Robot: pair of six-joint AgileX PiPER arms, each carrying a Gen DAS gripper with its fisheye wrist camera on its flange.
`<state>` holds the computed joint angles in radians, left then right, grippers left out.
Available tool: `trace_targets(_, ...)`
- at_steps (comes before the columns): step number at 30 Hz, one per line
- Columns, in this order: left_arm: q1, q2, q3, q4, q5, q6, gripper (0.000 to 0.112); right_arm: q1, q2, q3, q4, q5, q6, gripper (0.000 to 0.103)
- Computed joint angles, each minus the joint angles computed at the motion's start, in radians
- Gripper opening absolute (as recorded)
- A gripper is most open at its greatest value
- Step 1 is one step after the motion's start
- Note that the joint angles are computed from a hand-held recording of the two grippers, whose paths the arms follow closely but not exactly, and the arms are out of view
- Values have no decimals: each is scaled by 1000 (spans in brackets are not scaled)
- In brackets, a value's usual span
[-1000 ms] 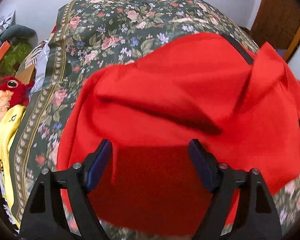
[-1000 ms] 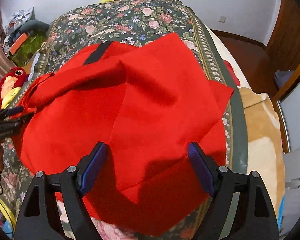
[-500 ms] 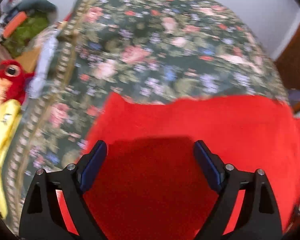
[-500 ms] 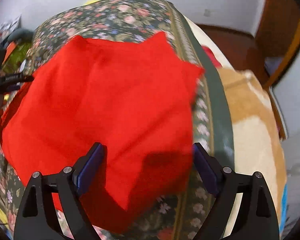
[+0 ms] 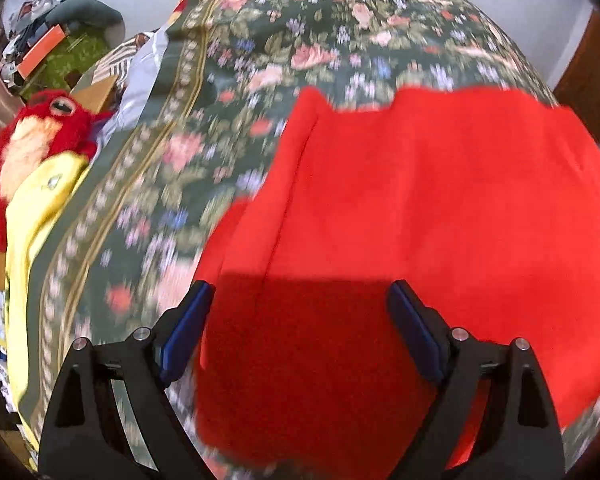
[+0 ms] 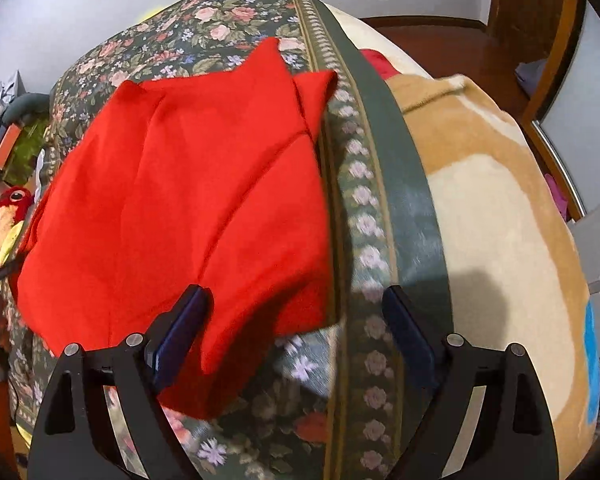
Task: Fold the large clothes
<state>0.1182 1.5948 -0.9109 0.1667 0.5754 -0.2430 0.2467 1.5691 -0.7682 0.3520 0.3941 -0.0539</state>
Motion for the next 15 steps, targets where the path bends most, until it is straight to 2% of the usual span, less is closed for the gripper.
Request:
trace_targets(2, 10, -79, 98, 29, -23, -23, 91, -12, -12, 13, 13, 1, -13, 88)
trace_targets(4, 27, -137, 155, 39, -16, -35, 91, -20, -32, 26, -14, 9, 15, 88)
trace_targets(7, 155, -253, 241, -144, -8, 138, 91, -10, -50, 20, -93, 36, 102, 87)
trace_targets(11, 318, -345, 270, -350, 62, 341, 91, 18, -85, 4, -211, 74, 220, 87)
trace_targets(15, 346, -414, 265, -306, 108, 306, 91, 45, -125, -6, -254, 89, 268, 87)
